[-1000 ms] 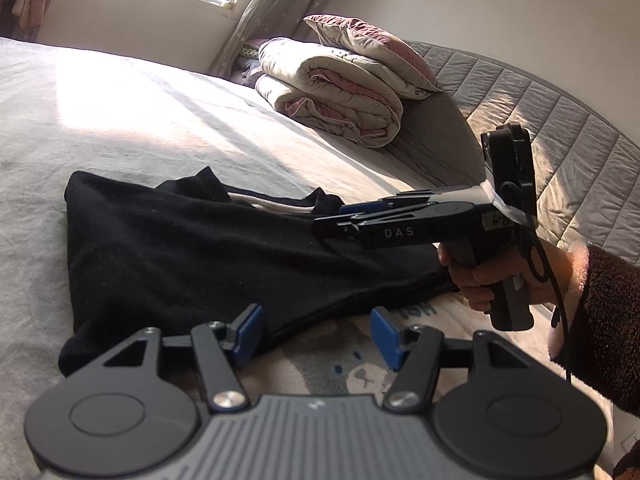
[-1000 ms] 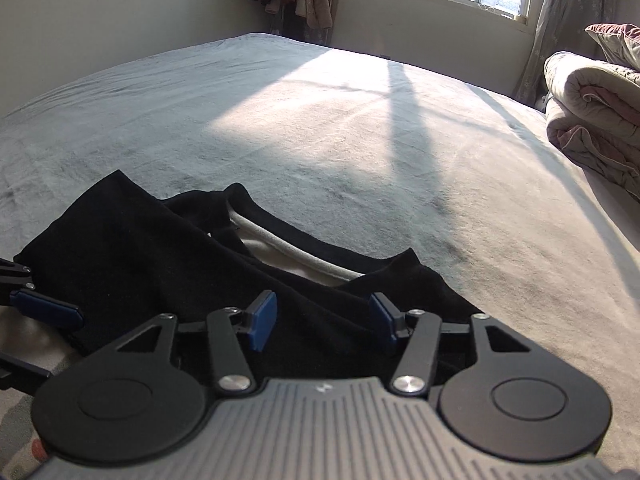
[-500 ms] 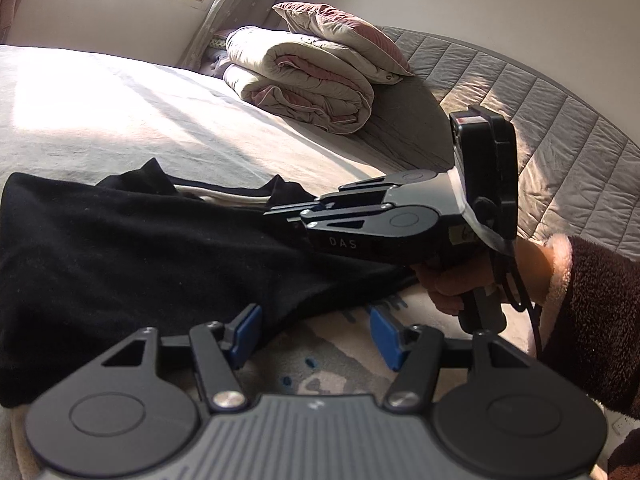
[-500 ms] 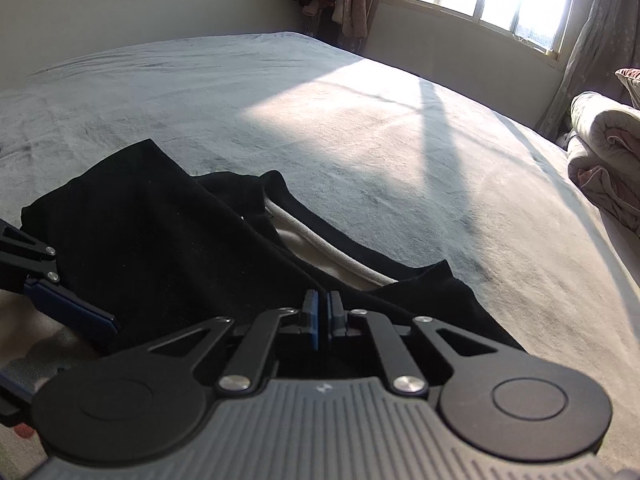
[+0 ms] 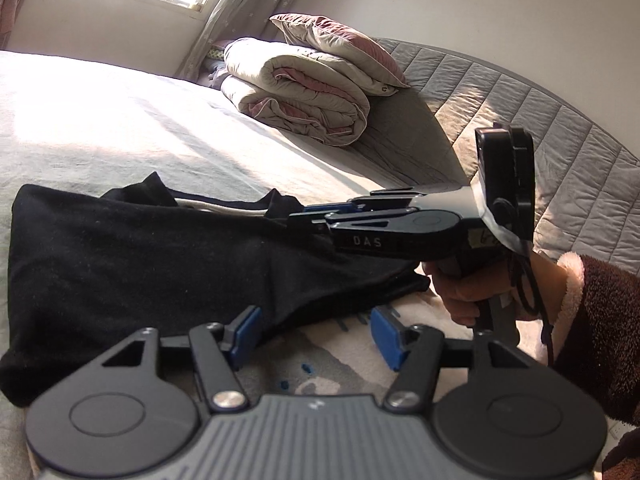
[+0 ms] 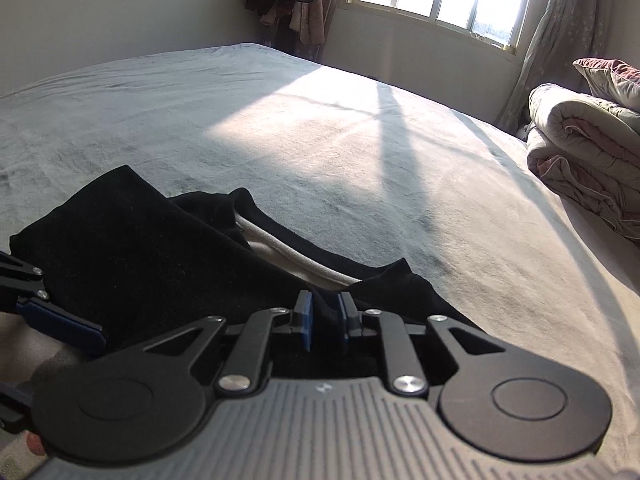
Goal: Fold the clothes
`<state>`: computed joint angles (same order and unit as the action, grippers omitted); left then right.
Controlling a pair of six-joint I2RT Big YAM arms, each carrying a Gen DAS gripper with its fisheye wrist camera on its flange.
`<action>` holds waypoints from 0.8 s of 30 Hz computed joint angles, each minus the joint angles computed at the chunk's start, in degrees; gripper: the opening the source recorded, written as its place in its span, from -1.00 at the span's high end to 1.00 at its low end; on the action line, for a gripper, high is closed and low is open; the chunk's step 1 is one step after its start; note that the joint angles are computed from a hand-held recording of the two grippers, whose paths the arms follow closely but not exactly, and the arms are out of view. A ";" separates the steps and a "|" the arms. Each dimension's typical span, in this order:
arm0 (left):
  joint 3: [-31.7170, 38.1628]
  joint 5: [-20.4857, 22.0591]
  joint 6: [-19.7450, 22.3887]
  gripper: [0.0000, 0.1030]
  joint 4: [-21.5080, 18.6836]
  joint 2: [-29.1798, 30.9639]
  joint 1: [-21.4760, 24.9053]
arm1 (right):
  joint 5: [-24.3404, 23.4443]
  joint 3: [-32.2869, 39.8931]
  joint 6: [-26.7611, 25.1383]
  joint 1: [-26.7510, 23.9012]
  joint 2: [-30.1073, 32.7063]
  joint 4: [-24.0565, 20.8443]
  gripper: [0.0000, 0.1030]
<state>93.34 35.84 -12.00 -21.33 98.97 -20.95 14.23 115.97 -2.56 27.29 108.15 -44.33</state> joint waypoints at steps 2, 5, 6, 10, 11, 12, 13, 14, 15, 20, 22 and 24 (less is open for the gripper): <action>-0.15 0.07 -1.06 -0.19 1.23 0.04 -0.24 | -0.01 -3.80 1.27 -0.68 -2.71 1.05 0.11; 1.11 -0.69 -1.02 -0.18 0.70 0.76 -1.35 | 0.46 -8.06 3.66 -2.05 -5.69 0.28 0.11; 2.02 -1.14 -0.20 -0.18 -0.22 1.19 -1.97 | 0.87 -9.35 4.55 -2.52 -6.54 -0.12 0.11; 5.98 -2.81 2.35 -0.18 -3.63 3.26 -4.15 | 2.46 -13.62 5.42 -3.98 -9.19 -0.62 0.11; 7.09 -3.09 2.25 -0.18 -4.15 4.00 -4.42 | 2.00 -13.70 5.73 -4.33 -9.51 -0.66 0.11; 8.22 -3.36 2.16 -0.18 -4.68 4.76 -4.68 | 1.53 -13.77 6.05 -4.69 -9.83 -0.71 0.11; 9.38 -3.62 2.07 -0.18 -5.23 5.52 -4.94 | 1.06 -13.54 5.71 -4.98 -9.93 -0.21 0.11; 10.35 -3.97 1.92 -0.18 -5.70 6.21 -5.19 | 0.56 -13.11 4.97 -5.25 -9.86 0.63 0.11; 11.71 -3.55 1.11 -0.18 -6.45 7.36 -5.35 | 0.06 -12.29 4.28 -5.51 -9.44 1.21 0.11; 13.78 -2.38 2.26 -0.18 -9.61 9.30 -5.98 | -4.26 -4.51 -0.05 -6.62 -3.56 -1.52 0.11; 13.37 -1.98 1.79 -0.18 -9.29 9.21 -5.91 | -5.95 -3.89 -0.73 -6.83 -2.43 -1.57 0.12; 13.25 -1.89 1.56 -0.18 -9.18 9.19 -5.94 | -7.66 -3.66 -1.23 -7.02 -1.54 -1.26 0.28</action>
